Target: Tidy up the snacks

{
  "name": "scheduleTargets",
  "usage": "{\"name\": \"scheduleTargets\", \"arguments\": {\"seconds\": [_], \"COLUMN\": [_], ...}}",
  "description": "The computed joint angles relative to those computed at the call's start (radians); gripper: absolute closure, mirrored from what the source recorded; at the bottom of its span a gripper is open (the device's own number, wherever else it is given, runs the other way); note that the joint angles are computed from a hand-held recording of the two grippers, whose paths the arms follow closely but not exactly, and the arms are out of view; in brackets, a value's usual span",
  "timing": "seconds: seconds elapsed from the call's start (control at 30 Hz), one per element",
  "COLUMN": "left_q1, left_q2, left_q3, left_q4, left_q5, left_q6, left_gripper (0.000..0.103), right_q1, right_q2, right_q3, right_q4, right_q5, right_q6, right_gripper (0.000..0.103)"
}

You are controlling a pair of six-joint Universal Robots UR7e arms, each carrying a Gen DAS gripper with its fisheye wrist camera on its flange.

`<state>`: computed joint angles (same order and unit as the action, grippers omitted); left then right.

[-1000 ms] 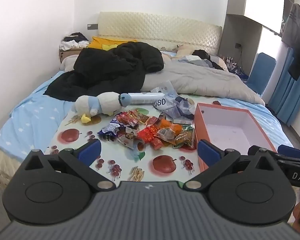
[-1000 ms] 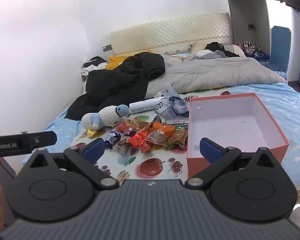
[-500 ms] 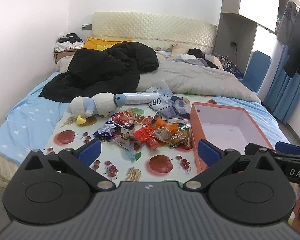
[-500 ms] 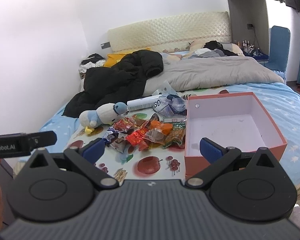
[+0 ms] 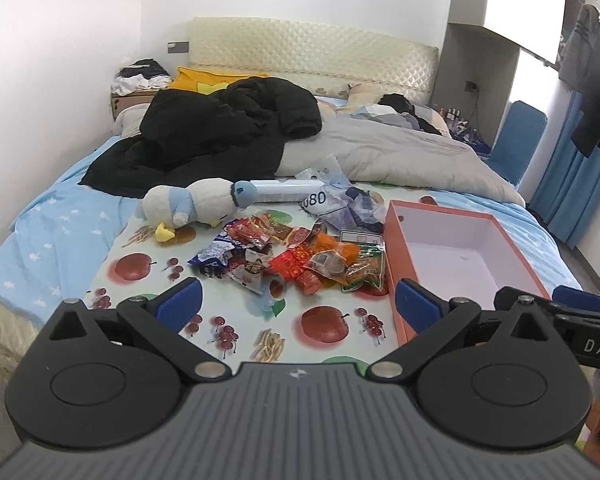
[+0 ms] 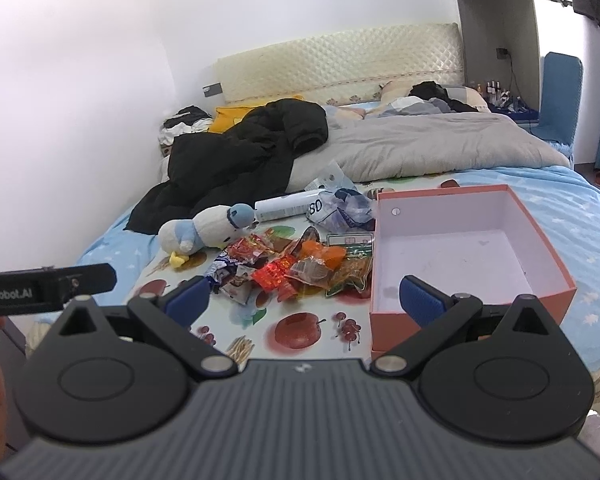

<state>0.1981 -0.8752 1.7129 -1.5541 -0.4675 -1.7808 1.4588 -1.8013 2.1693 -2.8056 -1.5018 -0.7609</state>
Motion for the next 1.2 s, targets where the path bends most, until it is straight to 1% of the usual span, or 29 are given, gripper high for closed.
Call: {"name": "scheduleTargets", "arguments": {"seconds": [0.23,0.37,0.47,0.57,0.67,0.73,0.83,0.87,0.93,1.1,1.2], "left_q1": [0.009,0.017,0.023,0.027,0.029,0.031,0.038,0.039,0.041,0.048,0.056], "left_q2": [-0.003,0.001,-0.004,0.003,-0.001,-0.006,-0.012,-0.016,-0.025,-0.013,-0.013], "left_q3": [0.018,0.021,0.043,0.044,0.063,0.064,0.056,0.059,0.078,0.072,0.077], "left_q4": [-0.062,-0.089,-0.158,-0.162,-0.221,-0.204,-0.138,-0.144,-0.195,-0.213,-0.245], "left_q5": [-0.013,-0.017,-0.018,-0.022,-0.023,-0.018,-0.014,-0.018,-0.024,-0.043,-0.059], "left_q6": [0.054,0.072,0.11,0.098,0.13,0.119,0.051,0.044,0.062,0.097,0.122], "left_gripper": [0.0,0.0,0.0,0.0,0.0,0.0,0.0,0.0,0.0,0.0,0.0], "right_q1": [-0.003,-0.006,-0.006,-0.011,-0.012,-0.013,-0.013,-0.015,-0.018,-0.015,-0.015], "right_q2": [0.005,0.01,0.016,0.013,0.017,0.018,0.012,0.011,0.011,0.016,0.019], "right_q3": [-0.003,-0.004,-0.006,-0.01,-0.007,-0.005,0.002,0.001,-0.002,-0.005,-0.004], "right_q4": [0.005,0.007,0.016,0.037,0.023,0.021,0.023,0.028,0.04,0.052,0.06], "right_q5": [-0.009,0.001,-0.011,-0.014,-0.023,-0.025,-0.029,-0.028,-0.025,-0.03,-0.026], "right_q6": [0.01,0.02,0.012,0.006,0.017,0.021,0.007,0.005,0.009,0.017,0.01], "right_gripper": [0.0,0.0,0.0,0.0,0.0,0.0,0.0,0.0,0.0,0.0,0.0]}}
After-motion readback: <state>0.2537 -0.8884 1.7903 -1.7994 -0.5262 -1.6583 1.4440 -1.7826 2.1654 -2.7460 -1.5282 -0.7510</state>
